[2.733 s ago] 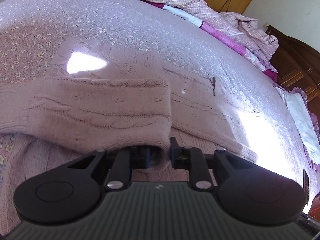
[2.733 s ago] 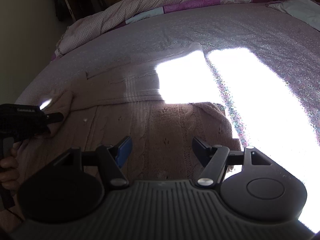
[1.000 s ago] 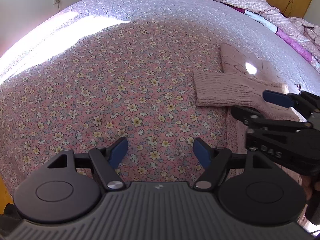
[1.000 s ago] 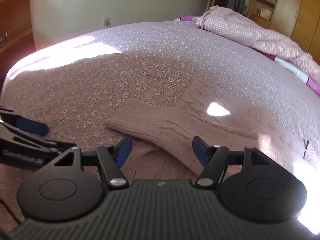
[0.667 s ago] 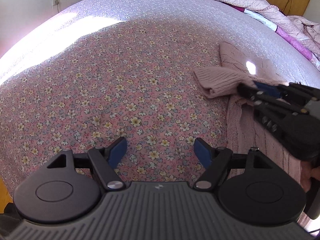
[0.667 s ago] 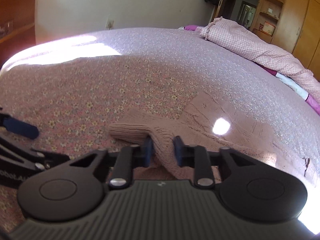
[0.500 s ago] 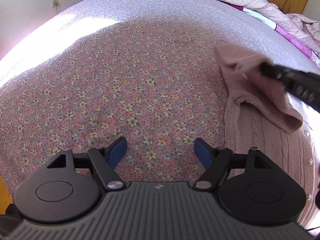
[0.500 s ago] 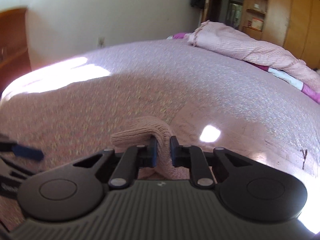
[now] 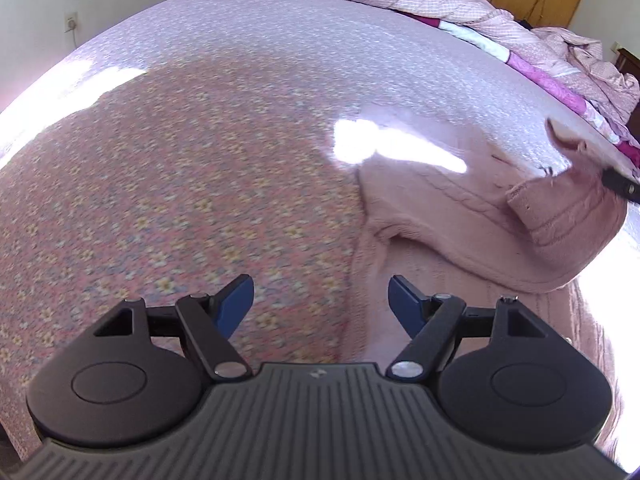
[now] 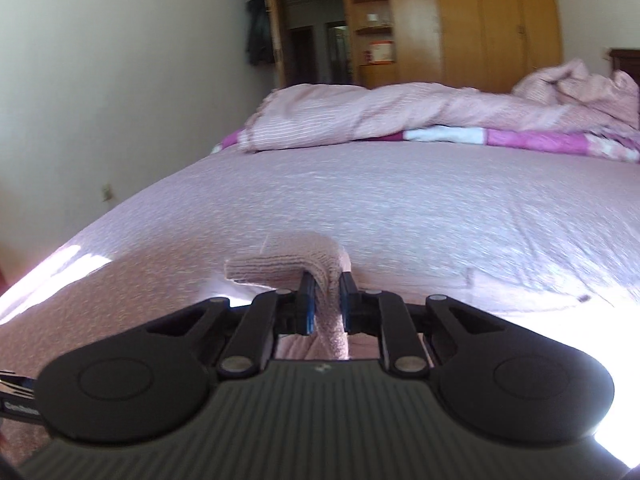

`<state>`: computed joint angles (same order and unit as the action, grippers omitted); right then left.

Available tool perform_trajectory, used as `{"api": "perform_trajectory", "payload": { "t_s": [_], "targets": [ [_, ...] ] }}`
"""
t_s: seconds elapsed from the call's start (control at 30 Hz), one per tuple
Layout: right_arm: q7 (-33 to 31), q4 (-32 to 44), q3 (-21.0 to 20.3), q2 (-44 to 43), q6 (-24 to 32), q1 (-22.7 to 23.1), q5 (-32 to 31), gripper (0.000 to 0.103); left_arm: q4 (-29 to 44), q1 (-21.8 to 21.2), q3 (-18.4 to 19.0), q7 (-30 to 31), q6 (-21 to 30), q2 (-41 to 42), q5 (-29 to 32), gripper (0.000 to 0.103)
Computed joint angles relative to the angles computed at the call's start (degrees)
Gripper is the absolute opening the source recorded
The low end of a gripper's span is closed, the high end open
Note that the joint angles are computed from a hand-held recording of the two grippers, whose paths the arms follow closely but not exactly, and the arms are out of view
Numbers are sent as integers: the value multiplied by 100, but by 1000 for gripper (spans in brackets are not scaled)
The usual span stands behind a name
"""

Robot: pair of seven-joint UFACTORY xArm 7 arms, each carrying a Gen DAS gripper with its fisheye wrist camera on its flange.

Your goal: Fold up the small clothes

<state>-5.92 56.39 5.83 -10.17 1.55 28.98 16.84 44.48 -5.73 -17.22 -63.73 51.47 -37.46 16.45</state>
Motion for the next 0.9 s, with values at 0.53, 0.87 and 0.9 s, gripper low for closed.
{"api": "perform_trajectory", "payload": {
  "t_s": [0.53,0.87,0.9],
  "targets": [
    [1943,-1259,44,-446,455,-1293,-946,27,1054,-492,-142,126,0,1445,469,80],
    [952,-1433,-868,-848,376,-673,-176,52,1585,-581,44,29,-122,2122,973,80],
    [810,-1382,-965,-796,331,-587,-68,53,1628,-595,65,14,-125,2183,1021,80]
  ]
}}
